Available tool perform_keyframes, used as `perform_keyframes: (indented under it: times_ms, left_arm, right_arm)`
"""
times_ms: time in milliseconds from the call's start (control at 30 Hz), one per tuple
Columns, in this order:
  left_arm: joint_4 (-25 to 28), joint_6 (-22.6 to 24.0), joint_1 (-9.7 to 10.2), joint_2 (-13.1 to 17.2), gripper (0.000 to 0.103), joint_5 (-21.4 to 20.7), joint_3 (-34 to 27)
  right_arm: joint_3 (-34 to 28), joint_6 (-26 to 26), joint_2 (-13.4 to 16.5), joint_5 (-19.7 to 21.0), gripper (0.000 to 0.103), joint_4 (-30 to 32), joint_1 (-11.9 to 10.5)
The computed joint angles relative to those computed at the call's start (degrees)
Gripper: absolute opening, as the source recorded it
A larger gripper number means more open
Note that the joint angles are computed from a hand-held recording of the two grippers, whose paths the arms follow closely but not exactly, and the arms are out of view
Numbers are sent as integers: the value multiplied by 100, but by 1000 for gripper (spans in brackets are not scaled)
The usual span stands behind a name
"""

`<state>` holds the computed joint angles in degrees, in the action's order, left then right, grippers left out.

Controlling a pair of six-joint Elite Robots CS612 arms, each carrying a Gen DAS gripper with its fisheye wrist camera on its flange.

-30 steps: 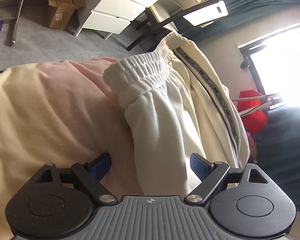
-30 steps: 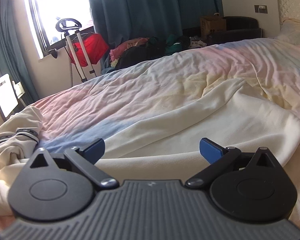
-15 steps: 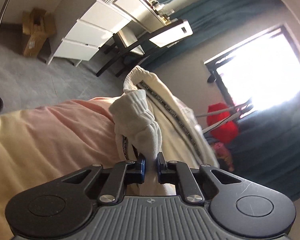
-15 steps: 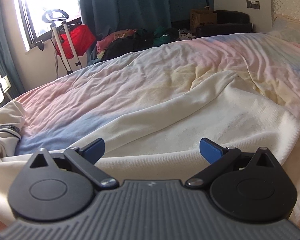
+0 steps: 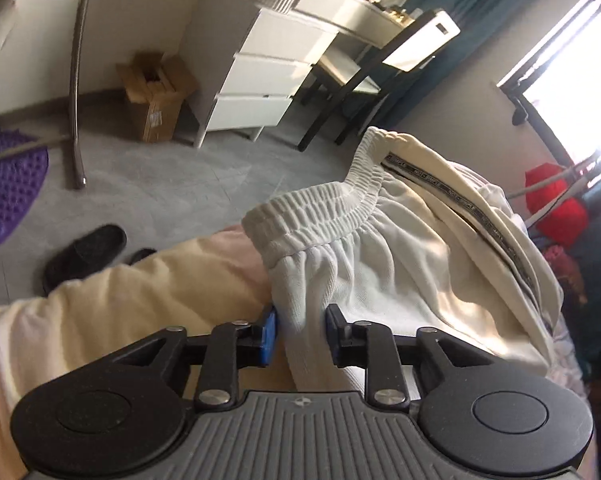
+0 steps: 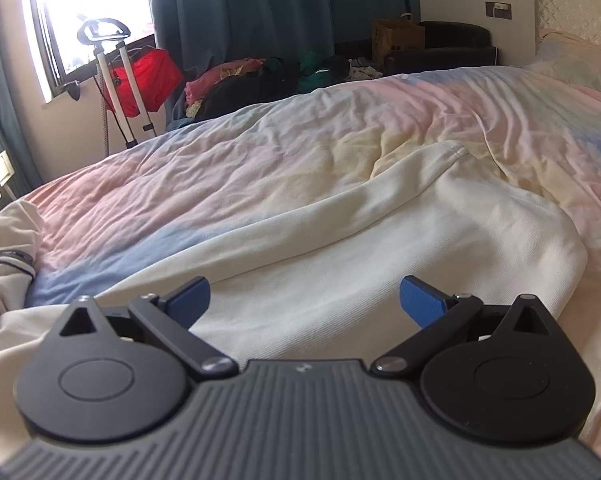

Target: Fold clothes

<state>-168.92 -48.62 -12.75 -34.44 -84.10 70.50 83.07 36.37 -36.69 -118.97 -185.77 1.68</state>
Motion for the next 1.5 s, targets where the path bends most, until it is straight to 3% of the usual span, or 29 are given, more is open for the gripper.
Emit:
perform_keyframes:
  times_ms: [67,133,300,367,467,533,667,800,867,933,967,1000,1100,1200,1267,1300,1333,1433,1500]
  left_arm:
    - [-4,240,-76,-14,31,233,-12]
    - [-22,426,-126,-8,32,374,-42]
    - [-286,86,44,160,40,-344,-194]
    - [-311,-41,59,174,40,-391,-202]
    - [-226,36,40,173,40,-358,-223]
    - [-238,118,20,159,40,-290,-207]
    - [-290,186,1,149,42,-223,-185]
    - [-306,67,13,173,42,-243,-198]
    - [-284,126,-5,180,42,-172,-208]
    - [-270,262,-32,181,42,-83,-214]
    - [-308,371,-44,181,42,-54,-210]
    - [-365,504,-56,181,42,-25,-205]
    - [-468,647,-73,173,40,10,-182]
    - [-662,386,-61,128,24,42,-70]
    - [-795,186,-51,80,19,111,35]
    - [-837,110,-49,55,17,158,84]
    - [-820,68,-59,25,9,287,127]
    - [-563,222,-111,-36,7,813,156]
    - [-470,306,-112,-50,8,940,150]
  right_arm:
    - [90,250,-64,-166,103,-27,-25]
    - [331,839,-189,-421,103,-231,-92]
    - [1197,2194,-475,-570,103,-1237,-430]
    - [1475,2658,-533,-556,102,-1360,-564]
    - [1755,3556,-506,-157,96,-1555,-774]
    - [1869,4090,-441,157,84,-1771,-900]
    - [1801,4110,-218,518,83,-2150,-1023]
    - [1702,4683,78,797,77,-2773,-1145]
    - [1617,4690,238,853,75,-3213,-1191]
    - [1537,4507,341,885,50,-3489,-1228]
    - [1530,4273,297,856,37,-3300,-1226]
    - [1526,4031,232,743,10,-3052,-1199]
    - [1514,3701,114,148,9,-2861,-1071]
    - [1545,3702,-4,-455,8,-2726,-943]
    - [1640,3860,-127,-724,8,-2320,-889]
    - [1705,3996,-202,-769,8,-2011,-885]
    - [1777,4170,-276,-765,8,-1700,-887]
    - [1912,4612,-416,-504,8,-985,-933]
    - [1912,4520,-482,-475,9,-670,-913]
